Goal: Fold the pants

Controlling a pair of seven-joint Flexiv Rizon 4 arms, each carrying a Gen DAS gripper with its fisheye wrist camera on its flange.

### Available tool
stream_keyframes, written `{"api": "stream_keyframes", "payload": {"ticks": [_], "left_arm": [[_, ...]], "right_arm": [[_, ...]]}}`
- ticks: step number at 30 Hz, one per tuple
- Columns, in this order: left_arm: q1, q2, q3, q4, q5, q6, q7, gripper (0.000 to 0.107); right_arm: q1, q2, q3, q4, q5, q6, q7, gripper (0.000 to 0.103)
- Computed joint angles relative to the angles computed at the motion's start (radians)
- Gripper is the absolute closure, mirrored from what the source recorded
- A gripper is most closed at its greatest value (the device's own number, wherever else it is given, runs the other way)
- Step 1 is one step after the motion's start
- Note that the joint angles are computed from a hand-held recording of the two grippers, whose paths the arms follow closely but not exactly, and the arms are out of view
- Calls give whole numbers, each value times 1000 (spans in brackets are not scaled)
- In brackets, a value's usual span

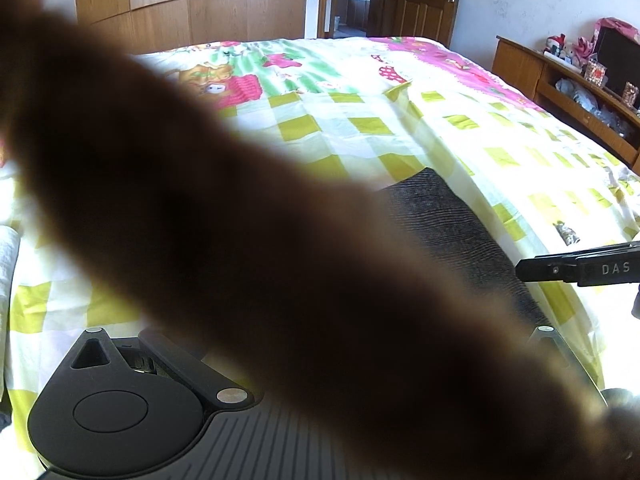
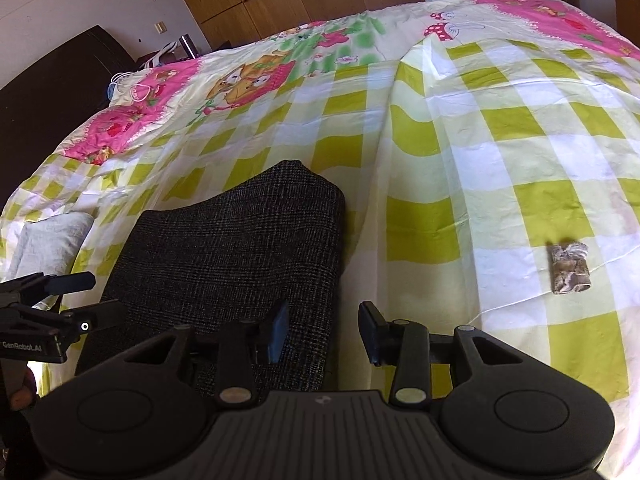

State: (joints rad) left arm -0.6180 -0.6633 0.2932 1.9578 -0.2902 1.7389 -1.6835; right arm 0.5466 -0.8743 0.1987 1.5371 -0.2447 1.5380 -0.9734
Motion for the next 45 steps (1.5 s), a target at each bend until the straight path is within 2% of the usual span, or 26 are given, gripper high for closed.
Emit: {"api": "stream_keyframes", "payload": {"ticks": [4, 6, 7, 9, 11, 14, 15, 17, 19, 21, 23, 24, 25, 27, 28, 31, 33, 37, 40, 45], "left_arm": [[40, -19, -15, -25, 15, -50, 16, 4], [84, -25, -53, -32, 31, -62, 17, 4], [123, -24, -93, -30, 42, -54, 21, 4], [251, -25, -236, -27, 58, -40, 41, 4], [319, -36, -314, -36, 63, -46, 51, 4], [278, -43, -272, -44, 88, -25, 66, 4], [277, -47, -271, -47, 94, -26, 75, 4], [325, -52, -327, -48, 90, -40, 83, 4], [350, -55, -354, -47, 87, -40, 83, 4], [346, -57, -350, -47, 87, -31, 81, 4], [328, -65, -335, -61, 82, -40, 80, 4], [318, -67, -329, -69, 80, -47, 78, 4], [299, -69, -314, -76, 80, -51, 76, 4], [263, -70, -281, -83, 86, -47, 75, 4], [267, -69, -287, -80, 89, -40, 76, 4], [326, -68, -362, -68, 88, -25, 77, 4], [290, -73, -325, -79, 81, -28, 71, 4], [234, -73, -259, -88, 79, -46, 67, 4], [194, -78, -213, -91, 79, -39, 55, 4], [168, -94, -189, -94, 68, -10, 41, 4]], "right_arm": [[-68, -66, 113, -77, 16, -35, -53, 49], [-88, -93, 152, -109, 21, -39, -91, 47], [-98, -111, 175, -134, 25, -51, -110, 44], [-90, -128, 179, -174, 47, -82, -110, 42], [-78, -114, 163, -161, 60, -65, -126, 42], [-61, -111, 143, -150, 63, -50, -145, 44], [-71, -128, 162, -165, 66, -48, -158, 43], [-98, -171, 217, -217, 89, -72, -167, 42], [-114, -190, 250, -248, 108, -89, -188, 41], [-83, -184, 211, -255, 118, -86, -182, 43], [-61, -168, 184, -243, 124, -71, -177, 52], [-58, -157, 178, -230, 129, -53, -175, 61], [-67, -150, 189, -217, 135, -35, -180, 66], [-104, -146, 237, -202, 144, -14, -196, 69], [-111, -141, 243, -196, 143, -12, -200, 69], [-99, -128, 218, -182, 139, -1, -188, 69], [-100, -131, 214, -190, 125, -36, -188, 67], [-93, -142, 209, -196, 123, -44, -194, 54], [-75, -146, 186, -200, 121, -46, -189, 50], [-51, -149, 157, -213, 116, -61, -176, 46]]}}
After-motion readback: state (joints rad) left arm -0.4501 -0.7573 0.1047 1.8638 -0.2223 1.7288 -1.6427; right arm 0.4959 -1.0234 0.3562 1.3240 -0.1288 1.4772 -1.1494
